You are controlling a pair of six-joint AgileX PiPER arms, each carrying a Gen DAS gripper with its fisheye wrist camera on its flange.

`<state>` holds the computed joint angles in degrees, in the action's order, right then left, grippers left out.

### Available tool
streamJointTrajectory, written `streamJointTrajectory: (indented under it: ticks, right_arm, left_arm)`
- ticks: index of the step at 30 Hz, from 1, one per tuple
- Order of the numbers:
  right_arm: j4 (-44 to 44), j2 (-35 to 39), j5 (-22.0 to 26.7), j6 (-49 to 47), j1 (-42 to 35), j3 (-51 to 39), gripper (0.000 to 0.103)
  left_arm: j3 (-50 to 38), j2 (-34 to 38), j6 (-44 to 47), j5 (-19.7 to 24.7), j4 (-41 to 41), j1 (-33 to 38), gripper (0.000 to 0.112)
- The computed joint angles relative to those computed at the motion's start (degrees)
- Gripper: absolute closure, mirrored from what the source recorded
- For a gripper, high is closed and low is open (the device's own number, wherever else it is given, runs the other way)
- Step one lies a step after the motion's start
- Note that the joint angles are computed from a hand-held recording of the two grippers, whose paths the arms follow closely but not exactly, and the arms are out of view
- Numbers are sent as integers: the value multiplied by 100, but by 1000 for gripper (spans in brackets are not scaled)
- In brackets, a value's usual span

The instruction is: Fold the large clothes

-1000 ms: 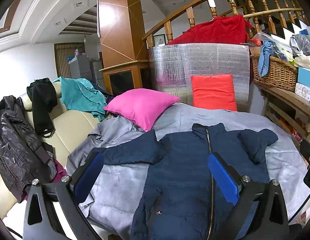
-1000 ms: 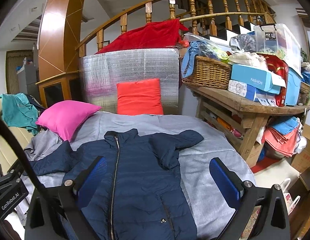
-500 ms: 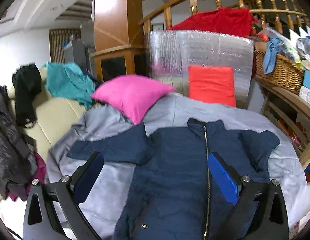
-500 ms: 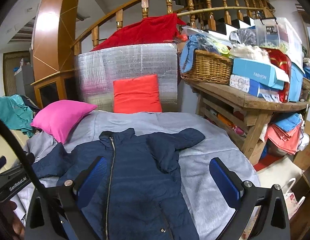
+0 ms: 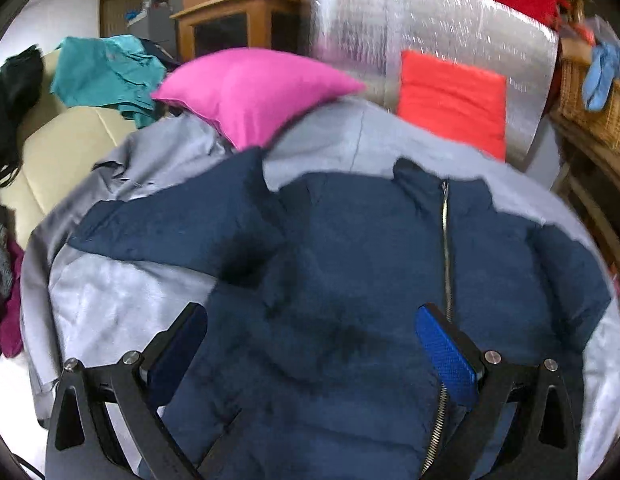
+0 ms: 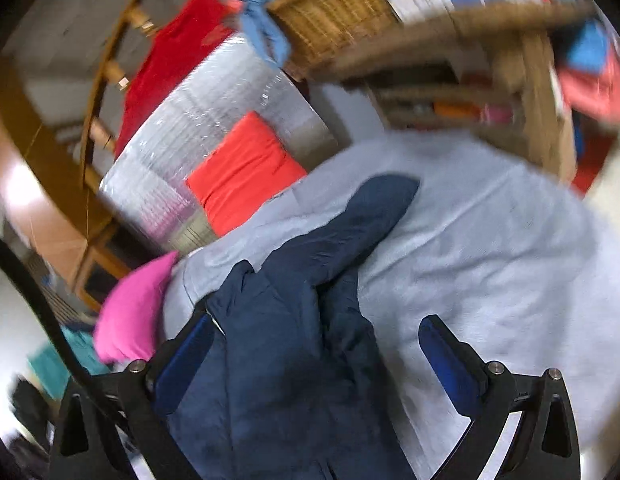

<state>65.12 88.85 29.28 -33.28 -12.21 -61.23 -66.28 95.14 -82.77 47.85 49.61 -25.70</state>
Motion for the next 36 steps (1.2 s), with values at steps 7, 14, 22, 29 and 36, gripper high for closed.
streamJointTrajectory:
  ticks: [7, 14, 22, 29, 36]
  right_arm:
    - [1507, 2234, 1257, -248, -511, -1474, 0]
    - [1200, 3694, 1297, 795, -246, -3217, 13]
    - [654, 5022, 1507, 2014, -122, -5016, 64]
    - [1355, 3559, 1375, 431, 321, -3776, 75]
    - [1537, 2528, 1372, -230, 1568, -2390, 75]
  left_arm:
    - [-665, 741, 814, -2, -456, 219, 9]
    - [-874, 934, 878, 228, 9, 114, 9]
    - [-1059, 1186, 1185, 177, -165, 459, 9]
    - [-888, 966, 1009, 94, -193, 673, 9]
    - [-571, 648, 643, -14, -186, 915, 9]
